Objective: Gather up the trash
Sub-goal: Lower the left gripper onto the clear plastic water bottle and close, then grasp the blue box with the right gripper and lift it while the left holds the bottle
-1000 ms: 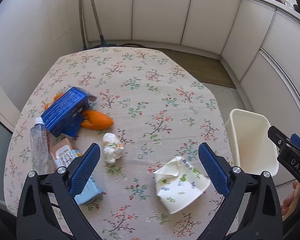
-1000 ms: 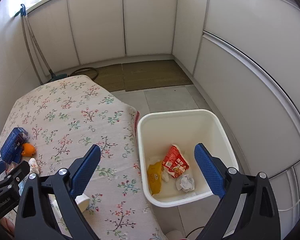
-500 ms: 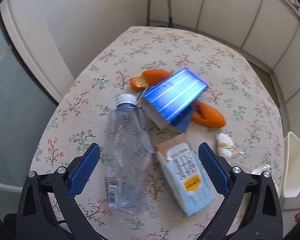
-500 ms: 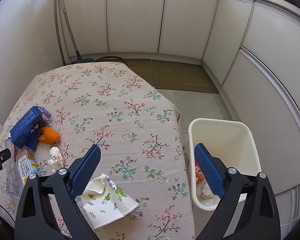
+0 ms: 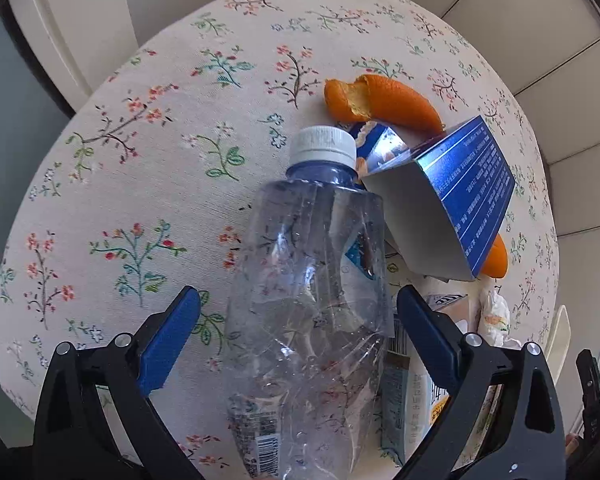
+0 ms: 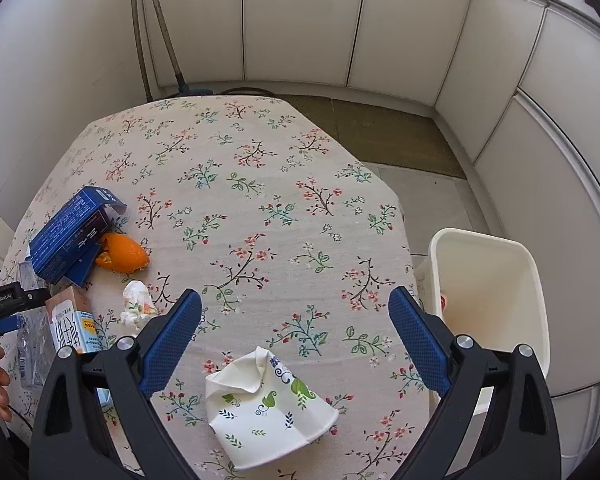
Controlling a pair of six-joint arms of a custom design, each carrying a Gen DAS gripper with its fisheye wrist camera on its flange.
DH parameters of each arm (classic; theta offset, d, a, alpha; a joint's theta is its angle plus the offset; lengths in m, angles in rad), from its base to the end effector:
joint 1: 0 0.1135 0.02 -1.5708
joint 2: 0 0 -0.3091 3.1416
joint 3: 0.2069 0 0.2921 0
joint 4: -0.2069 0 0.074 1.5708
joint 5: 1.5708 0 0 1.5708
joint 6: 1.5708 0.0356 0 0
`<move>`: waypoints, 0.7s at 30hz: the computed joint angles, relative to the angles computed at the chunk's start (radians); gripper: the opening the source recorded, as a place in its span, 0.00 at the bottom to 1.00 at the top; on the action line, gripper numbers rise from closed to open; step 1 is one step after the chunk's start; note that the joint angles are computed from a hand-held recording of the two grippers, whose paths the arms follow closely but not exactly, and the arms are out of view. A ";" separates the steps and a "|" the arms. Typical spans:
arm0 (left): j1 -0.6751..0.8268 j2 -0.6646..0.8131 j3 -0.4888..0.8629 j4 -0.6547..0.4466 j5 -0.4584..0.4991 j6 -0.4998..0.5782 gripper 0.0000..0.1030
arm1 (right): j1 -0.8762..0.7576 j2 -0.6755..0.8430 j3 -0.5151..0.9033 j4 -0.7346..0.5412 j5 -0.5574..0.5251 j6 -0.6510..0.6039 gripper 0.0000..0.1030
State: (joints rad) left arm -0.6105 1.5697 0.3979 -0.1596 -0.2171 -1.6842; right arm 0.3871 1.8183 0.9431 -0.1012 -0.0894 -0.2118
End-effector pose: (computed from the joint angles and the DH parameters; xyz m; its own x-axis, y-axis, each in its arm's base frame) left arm 0.1779 -0.1151 0.0768 -0.4246 -0.8871 -0.1811 -0.8495 0.4595 -0.2593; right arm 0.3565 0.1488 0.1415 -0.6613 -0.4957 -0.5630 -0.5741 0.8175 -0.0454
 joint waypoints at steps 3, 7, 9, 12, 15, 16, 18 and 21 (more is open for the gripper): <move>-0.013 0.003 0.016 -0.028 -0.014 0.003 0.85 | 0.018 0.010 0.004 0.002 0.014 -0.002 0.89; -0.058 -0.044 0.009 -0.062 -0.017 -0.013 0.71 | 0.025 0.025 0.021 -0.018 -0.010 0.000 0.89; -0.080 -0.075 -0.013 -0.060 -0.022 -0.041 0.70 | 0.023 0.041 0.046 -0.060 -0.053 0.016 0.89; -0.118 -0.178 -0.054 -0.083 -0.061 -0.097 0.70 | 0.030 0.070 0.093 -0.139 -0.114 0.050 0.89; -0.160 -0.265 -0.045 -0.186 -0.136 -0.140 0.70 | 0.057 0.103 0.147 -0.230 -0.175 0.089 0.89; -0.176 -0.289 -0.033 -0.236 -0.164 -0.155 0.70 | 0.070 0.111 0.160 -0.252 -0.191 0.105 0.89; -0.195 -0.317 -0.005 -0.313 -0.213 -0.159 0.70 | 0.101 0.130 0.189 -0.293 -0.231 0.154 0.89; -0.232 -0.361 0.016 -0.393 -0.268 -0.184 0.70 | 0.155 0.163 0.239 -0.342 -0.303 0.262 0.89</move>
